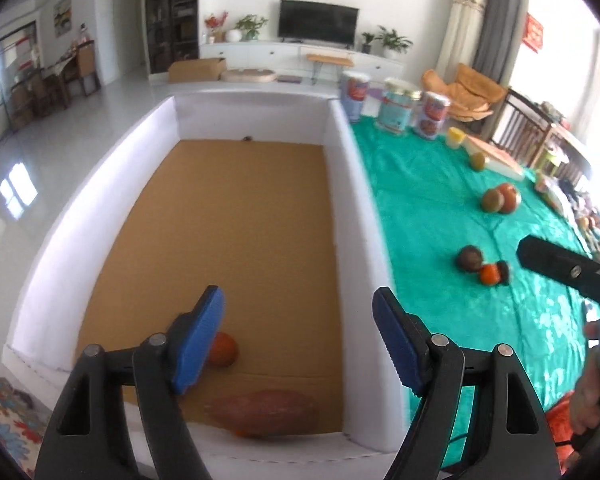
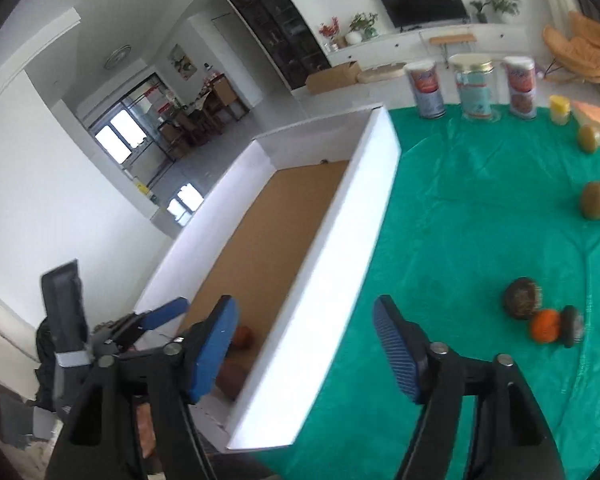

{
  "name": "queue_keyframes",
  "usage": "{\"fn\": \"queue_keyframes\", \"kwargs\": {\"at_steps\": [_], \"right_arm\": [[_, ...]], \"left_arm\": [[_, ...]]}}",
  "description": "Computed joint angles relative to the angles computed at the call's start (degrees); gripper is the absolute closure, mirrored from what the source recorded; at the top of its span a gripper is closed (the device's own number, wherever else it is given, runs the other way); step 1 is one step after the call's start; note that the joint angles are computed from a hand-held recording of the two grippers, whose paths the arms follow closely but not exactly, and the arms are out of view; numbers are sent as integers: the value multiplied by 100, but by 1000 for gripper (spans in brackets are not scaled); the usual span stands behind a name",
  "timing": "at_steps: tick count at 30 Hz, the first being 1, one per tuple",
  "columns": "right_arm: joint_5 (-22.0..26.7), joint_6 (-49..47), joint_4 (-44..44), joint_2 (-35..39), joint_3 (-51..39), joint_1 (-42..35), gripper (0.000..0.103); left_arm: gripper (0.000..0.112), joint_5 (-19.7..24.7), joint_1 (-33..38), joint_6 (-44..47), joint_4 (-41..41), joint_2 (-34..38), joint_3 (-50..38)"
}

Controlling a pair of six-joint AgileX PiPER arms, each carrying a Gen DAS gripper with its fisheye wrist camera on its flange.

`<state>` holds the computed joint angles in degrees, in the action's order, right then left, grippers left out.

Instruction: Organize fruits

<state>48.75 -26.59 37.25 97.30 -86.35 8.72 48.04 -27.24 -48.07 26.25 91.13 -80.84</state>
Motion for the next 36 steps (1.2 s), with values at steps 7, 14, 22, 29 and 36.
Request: {"fn": "queue_keyframes", "kwargs": {"at_steps": [7,14,22,29,36], "right_arm": [[-1994,1280,-2391,-826,2358,-1708,4],[-1844,1790,-2696,-533,1880,-2464,4],[-2369,3056,-4443,813,954,-2000,4],[-1926,2614,-3684,1163,671,-2235,3],[-1857,2628,-3772,1187,633,-2194,0]], "left_arm": [[25,-471,-1030,1380,-1432,1522,-1627],[25,50,-1333,1206,-877,3497,-3387],[25,214,-1112,781,-353,4099,-3829],[13,370,-1096,966,-394,4290,-4107],[11,471,-1089,1021,-434,4399,-4300]]}}
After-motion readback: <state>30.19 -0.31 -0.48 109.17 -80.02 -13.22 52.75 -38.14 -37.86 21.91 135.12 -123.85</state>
